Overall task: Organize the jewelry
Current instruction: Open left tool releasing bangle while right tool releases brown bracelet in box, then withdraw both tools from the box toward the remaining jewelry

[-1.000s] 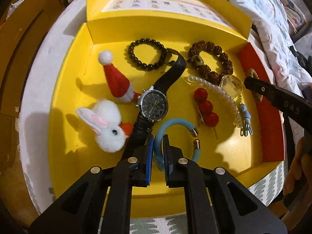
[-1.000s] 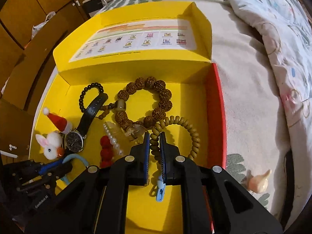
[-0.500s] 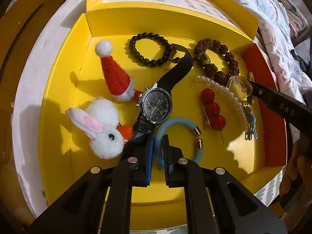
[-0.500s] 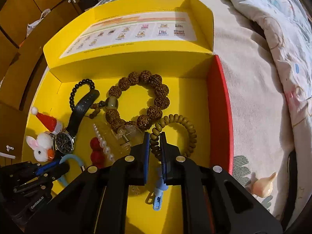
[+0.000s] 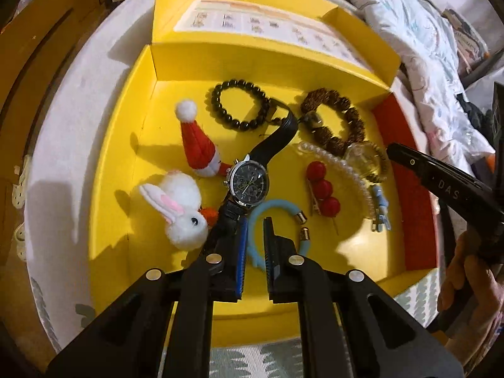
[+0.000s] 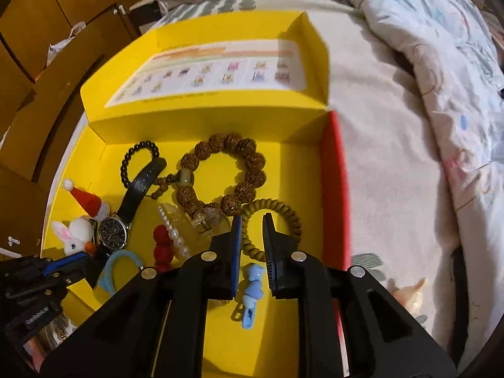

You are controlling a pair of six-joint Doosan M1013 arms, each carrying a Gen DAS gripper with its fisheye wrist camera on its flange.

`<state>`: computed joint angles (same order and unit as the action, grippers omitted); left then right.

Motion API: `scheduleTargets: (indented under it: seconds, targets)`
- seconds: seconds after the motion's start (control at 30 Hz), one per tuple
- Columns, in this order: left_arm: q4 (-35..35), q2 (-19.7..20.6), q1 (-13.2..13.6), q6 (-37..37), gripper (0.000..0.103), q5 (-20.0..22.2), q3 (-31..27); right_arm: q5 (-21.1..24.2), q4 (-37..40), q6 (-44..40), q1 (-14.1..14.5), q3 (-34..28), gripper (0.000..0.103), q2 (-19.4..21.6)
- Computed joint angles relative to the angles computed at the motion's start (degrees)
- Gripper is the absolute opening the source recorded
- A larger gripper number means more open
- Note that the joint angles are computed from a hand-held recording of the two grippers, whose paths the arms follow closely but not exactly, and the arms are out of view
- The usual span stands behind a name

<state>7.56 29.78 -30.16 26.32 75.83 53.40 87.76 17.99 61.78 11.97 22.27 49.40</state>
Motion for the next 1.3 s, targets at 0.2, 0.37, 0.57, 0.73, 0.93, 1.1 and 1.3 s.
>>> scheduleTargets:
  seconds: [0.2,0.37,0.57,0.73,0.93,1.1,1.3]
  targets:
    - [5.58,-2.44,-1.87,-1.69,0.031,-0.76,1.12,-1.86,1.44,-1.00,-1.16,0.38,0.019,-1.36]
    - [8.48,-4.18,-3.31,-1.18,0.041,-1.07,2.72,-0.82,1.72,-0.14,-2.43,-1.64,0.019,-1.08]
    - [10.32,-8.20,-4.33,-3.86,0.044,-2.77,7.93,-4.34,3.20,0.02,-5.00,2.04,0.019,-3.61]
    - [15.16,-11.79,-6.49,-6.44,0.057,-2.77,12.53,-8.64,5.18,-0.71,-7.98,10.74,0.020,-7.54]
    - [14.74,-14.71,-8.13,-8.90,0.057,-1.55,18.03,-10.03,4.56,1.04,-9.88,17.98,0.020,-9.98]
    - [11.79,-16.60,-9.50,-12.92,0.057,-2.00,22.47,-12.07,3.40,-0.54,-10.37,24.51,0.020,-13.02]
    - [8.33,-16.83,-10.70,-15.39,0.057,-1.03,24.73,-12.90,4.95,-1.43,-10.77,28.26,0.020,-15.12]
